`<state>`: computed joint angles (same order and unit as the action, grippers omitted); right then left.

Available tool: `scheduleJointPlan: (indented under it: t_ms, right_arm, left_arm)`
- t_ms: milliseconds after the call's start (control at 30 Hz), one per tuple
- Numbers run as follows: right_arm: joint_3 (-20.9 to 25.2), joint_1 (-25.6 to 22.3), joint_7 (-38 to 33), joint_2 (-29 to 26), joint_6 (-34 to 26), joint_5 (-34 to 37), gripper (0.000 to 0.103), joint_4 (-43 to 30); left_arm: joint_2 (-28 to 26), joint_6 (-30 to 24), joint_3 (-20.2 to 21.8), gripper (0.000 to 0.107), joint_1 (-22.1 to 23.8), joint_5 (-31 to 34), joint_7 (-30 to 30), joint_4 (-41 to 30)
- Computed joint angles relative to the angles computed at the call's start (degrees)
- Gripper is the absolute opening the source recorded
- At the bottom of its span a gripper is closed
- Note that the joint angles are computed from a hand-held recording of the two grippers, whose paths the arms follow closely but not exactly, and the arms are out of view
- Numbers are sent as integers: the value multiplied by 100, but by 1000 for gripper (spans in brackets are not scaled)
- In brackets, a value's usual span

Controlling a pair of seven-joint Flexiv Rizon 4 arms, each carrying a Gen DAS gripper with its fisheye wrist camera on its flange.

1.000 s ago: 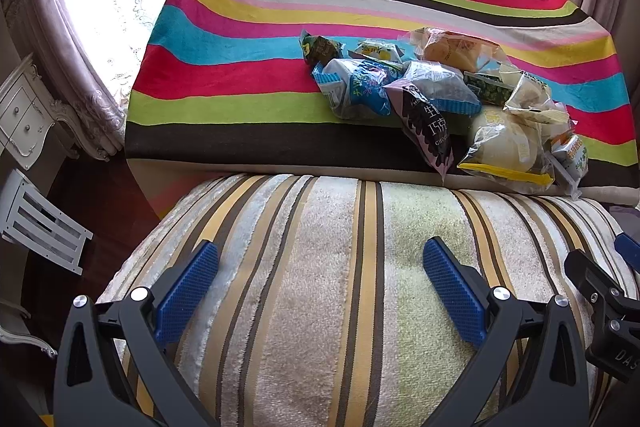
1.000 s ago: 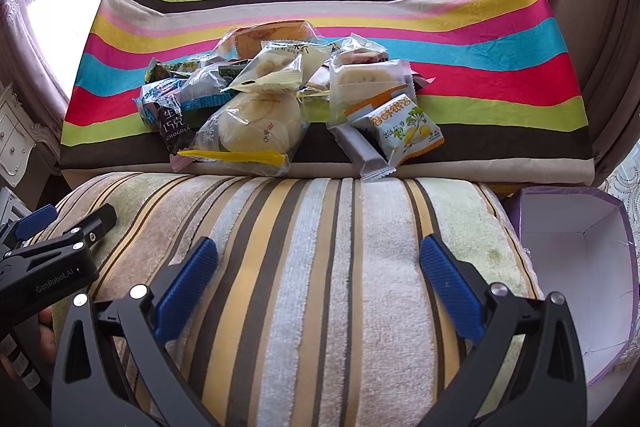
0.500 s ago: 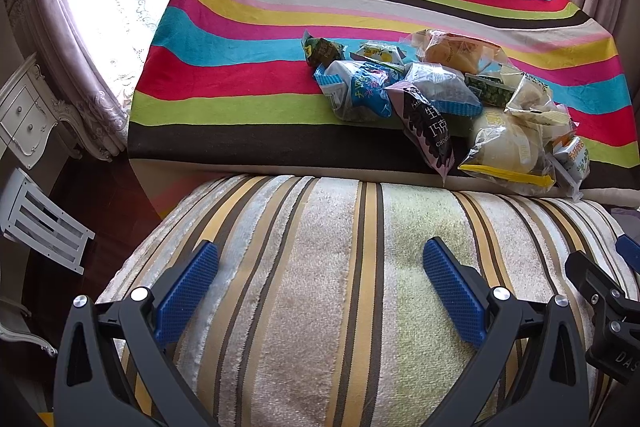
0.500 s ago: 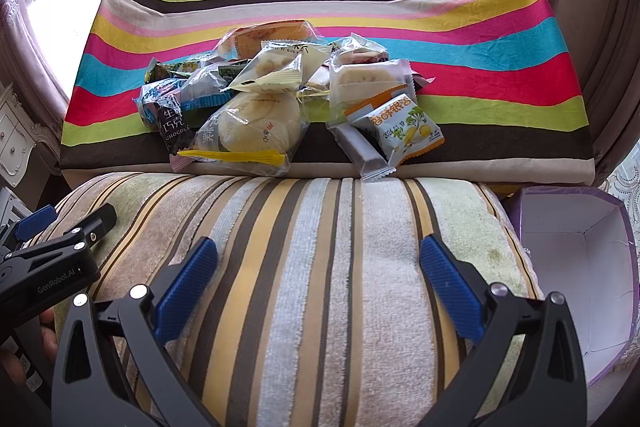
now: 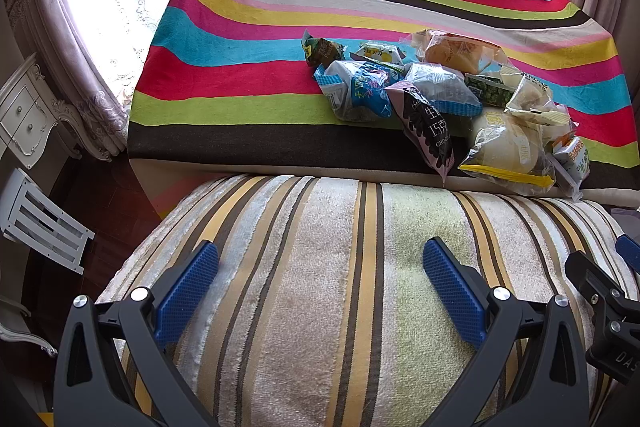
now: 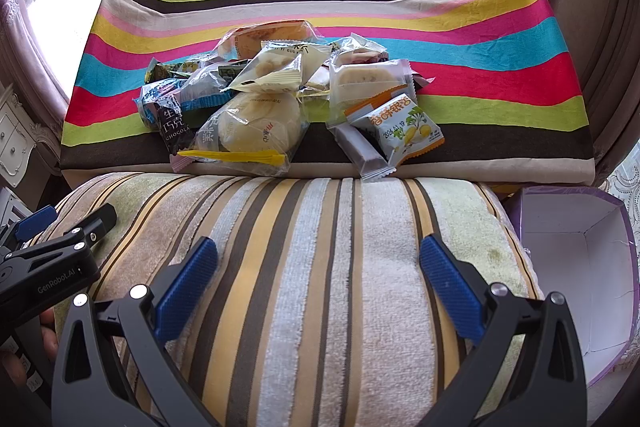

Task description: Organize snacks

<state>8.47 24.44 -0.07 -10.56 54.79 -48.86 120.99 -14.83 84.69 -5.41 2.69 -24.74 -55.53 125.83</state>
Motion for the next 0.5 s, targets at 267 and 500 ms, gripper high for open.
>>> scheduleJointPlan:
  t_ms: [267,500]
  right_arm:
    - [14,14,1,-4,-29,18,102,-10]
    - [83,-264,-909,64,757,968,102,69]
  left_arm:
    - [4,-27,9,99,-2,15,-15,-9]
    - [154,185,-945,99,559,-1168,944,210]
